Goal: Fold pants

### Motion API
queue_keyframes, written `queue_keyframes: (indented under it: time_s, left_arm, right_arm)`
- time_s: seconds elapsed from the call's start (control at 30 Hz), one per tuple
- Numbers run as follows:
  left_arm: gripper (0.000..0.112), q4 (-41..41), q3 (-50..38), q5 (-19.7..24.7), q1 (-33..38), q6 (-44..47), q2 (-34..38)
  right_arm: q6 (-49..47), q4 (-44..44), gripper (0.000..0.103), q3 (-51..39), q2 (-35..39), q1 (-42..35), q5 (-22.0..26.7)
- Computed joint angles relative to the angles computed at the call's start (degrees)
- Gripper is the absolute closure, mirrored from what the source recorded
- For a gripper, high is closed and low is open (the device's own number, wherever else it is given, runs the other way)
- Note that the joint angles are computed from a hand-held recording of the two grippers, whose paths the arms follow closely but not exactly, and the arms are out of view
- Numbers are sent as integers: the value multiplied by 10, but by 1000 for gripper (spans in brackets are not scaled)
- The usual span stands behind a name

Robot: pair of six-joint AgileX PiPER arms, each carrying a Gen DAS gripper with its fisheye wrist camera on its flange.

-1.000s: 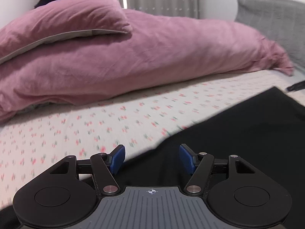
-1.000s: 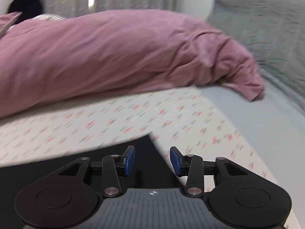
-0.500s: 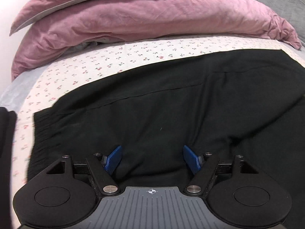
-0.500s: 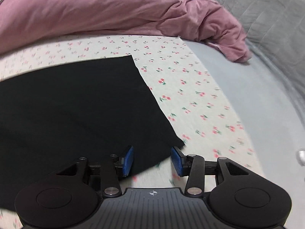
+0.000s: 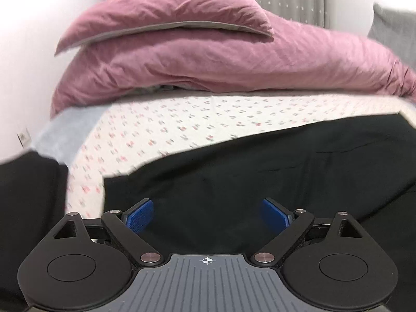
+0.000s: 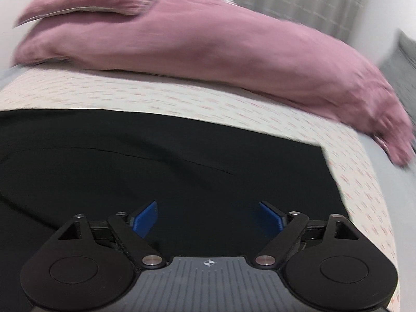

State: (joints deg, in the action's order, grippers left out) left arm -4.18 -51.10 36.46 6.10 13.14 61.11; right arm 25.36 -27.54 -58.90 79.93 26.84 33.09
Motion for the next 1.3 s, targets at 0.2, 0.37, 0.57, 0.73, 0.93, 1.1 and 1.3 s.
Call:
queue_keyframes:
  time_s: [0.2, 0.37, 0.57, 0.73, 0.93, 1.1, 1.3]
  left_arm:
    - [20, 31, -32, -30, 3, 47, 64]
    - [20, 60, -65, -58, -3, 57, 133]
    - [20, 65, -102, -84, -16, 75, 212]
    - [21, 40, -142, -96, -17, 127, 275]
    - [30, 28, -192, -97, -14, 181, 343]
    - [70, -16, -243, -48, -5, 203, 373]
    - [112, 96, -186, -97, -43, 87, 335]
  right_arm:
    - [-83, 78, 15, -71, 56, 72, -28]
    - [-210, 169, 9, -102, 105, 95, -122]
    - [-304, 198, 6, -244, 222, 109, -64]
    - [-392, 319, 6, -362, 301, 93, 17]
    - [-387, 343, 6, -380, 335, 101, -1]
    - [-365, 308, 7, -410, 360, 105, 15]
    - [-324, 273, 7, -396, 347, 104, 11]
